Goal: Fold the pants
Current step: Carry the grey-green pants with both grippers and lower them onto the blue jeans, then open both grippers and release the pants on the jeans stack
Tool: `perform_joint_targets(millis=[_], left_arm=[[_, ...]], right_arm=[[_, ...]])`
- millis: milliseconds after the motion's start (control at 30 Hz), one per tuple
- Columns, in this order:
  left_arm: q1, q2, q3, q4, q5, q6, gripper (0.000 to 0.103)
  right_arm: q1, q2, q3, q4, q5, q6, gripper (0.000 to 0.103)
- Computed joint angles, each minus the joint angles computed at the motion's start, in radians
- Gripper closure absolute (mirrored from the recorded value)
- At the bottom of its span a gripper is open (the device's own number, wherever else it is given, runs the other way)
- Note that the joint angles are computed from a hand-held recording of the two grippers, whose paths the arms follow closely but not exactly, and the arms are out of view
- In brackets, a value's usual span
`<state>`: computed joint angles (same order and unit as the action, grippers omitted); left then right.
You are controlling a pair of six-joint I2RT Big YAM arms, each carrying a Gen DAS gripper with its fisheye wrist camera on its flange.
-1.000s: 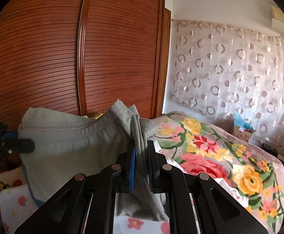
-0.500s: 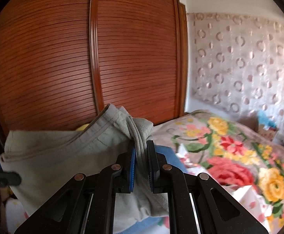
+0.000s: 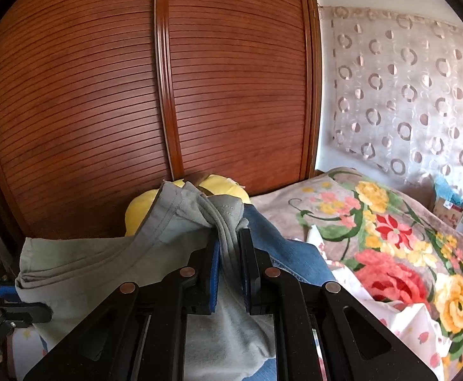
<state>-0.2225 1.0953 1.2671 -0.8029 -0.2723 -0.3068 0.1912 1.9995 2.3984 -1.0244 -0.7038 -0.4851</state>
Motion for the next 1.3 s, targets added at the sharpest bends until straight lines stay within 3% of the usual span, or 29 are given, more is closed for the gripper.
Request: perform_joint_targets(millis=[167,233,367,600,833,1067,1300], left_arm=[[-0.006,-0.008,0.01,-0.024,0.016,-0.001,0.085],[-0.008,-0.012,0.011,-0.025,0.02,0.004,0.076],[-0.003,-0.025,0.007,-0.012,0.014,0.024,0.058],[0.005,0.011,0.049,-0.022,0.018,0.052,0.058],[0.013,0.066,0.057,-0.046,0.033,0.064,0.058],[0.041,0.08,0.029,-0.054,0.059,0.056,0.058],[0.032,0.071,0.029,-0.058,0.045,0.053,0.058]], right_arm=[[-0.002,0.006,0.028,-0.028,0.004,0.01,0.08],[-0.004,-0.002,0.02,-0.015,0.006,0.024,0.066],[-0.018,-0.055,-0.068,0.037,-0.009,0.039,0.066],[-0.041,-0.1,-0.145,-0.008,-0.037,-0.038,0.066],[-0.031,-0.019,-0.023,-0.111,0.018,-0.051,0.066],[-0.018,0.082,0.132,-0.174,0.06,0.01,0.066],[-0.008,0.022,0.032,-0.111,0.067,0.014,0.066]])
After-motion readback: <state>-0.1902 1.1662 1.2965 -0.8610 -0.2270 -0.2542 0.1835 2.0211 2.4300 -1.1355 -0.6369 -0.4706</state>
